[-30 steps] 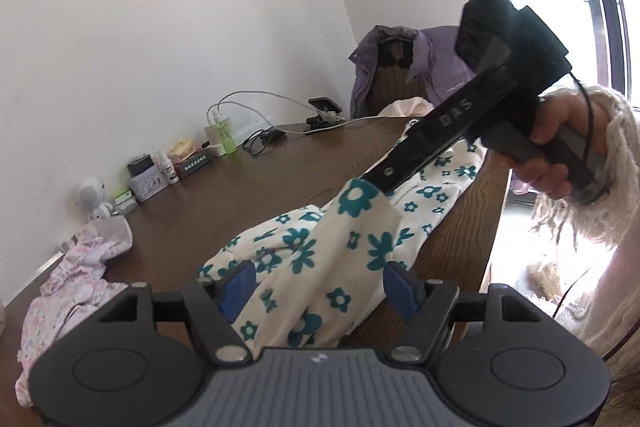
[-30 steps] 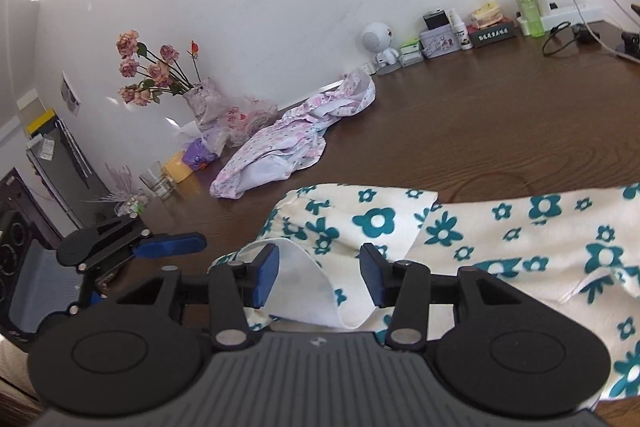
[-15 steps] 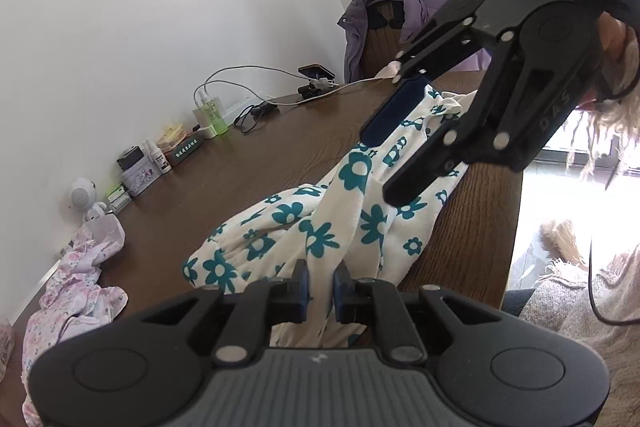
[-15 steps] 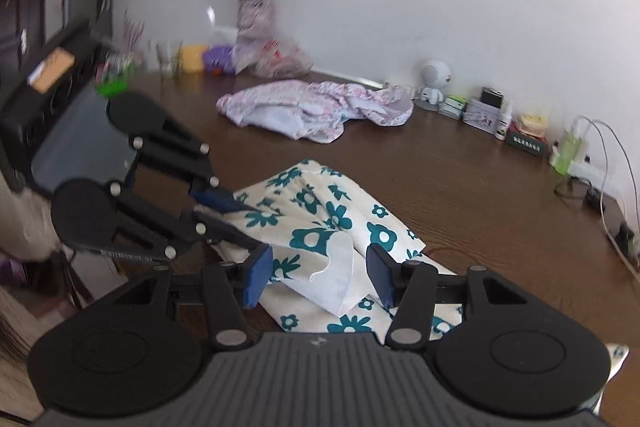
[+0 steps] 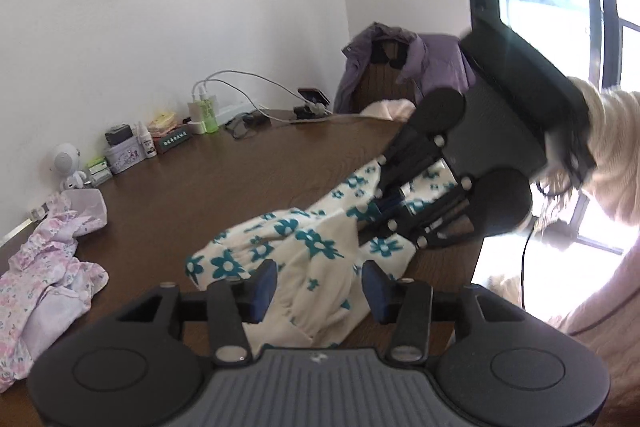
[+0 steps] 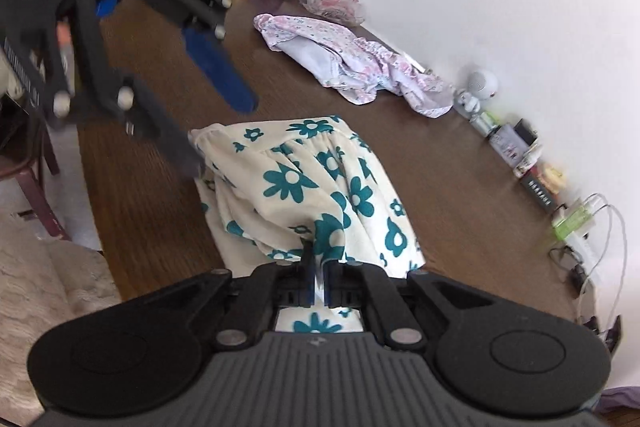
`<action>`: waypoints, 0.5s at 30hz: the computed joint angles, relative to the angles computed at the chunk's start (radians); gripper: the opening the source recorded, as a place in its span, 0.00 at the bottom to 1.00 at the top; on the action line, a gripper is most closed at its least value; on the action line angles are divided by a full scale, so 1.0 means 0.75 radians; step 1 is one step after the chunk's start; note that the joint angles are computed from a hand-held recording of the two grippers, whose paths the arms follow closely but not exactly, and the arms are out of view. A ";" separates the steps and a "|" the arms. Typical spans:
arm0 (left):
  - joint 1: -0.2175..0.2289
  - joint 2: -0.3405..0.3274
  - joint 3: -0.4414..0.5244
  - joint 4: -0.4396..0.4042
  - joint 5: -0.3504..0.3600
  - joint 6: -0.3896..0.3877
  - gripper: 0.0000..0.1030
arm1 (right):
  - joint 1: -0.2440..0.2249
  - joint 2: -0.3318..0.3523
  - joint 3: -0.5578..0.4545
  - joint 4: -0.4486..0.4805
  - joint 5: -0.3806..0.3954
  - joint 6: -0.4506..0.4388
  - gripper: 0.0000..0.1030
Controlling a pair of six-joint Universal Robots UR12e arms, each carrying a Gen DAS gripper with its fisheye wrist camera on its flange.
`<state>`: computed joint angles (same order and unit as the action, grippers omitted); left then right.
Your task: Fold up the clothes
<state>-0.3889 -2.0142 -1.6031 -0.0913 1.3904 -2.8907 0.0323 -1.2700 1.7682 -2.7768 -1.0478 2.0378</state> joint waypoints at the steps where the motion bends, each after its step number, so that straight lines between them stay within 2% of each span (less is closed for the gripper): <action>1: 0.005 -0.006 0.015 0.009 0.008 -0.048 0.46 | 0.002 0.001 0.004 -0.015 -0.014 -0.011 0.02; 3: 0.015 -0.029 0.057 -0.014 0.012 -0.151 0.43 | 0.008 0.005 0.011 -0.033 -0.035 -0.020 0.02; 6: 0.038 -0.071 0.114 -0.086 -0.053 -0.285 0.16 | 0.017 0.016 0.026 -0.068 -0.055 -0.007 0.03; 12: 0.048 -0.152 0.178 -0.121 -0.010 -0.452 0.16 | 0.013 0.030 0.053 -0.141 -0.063 0.049 0.03; 15: 0.057 -0.162 0.175 -0.104 -0.020 -0.495 0.16 | -0.011 0.013 0.052 -0.104 -0.056 0.093 0.09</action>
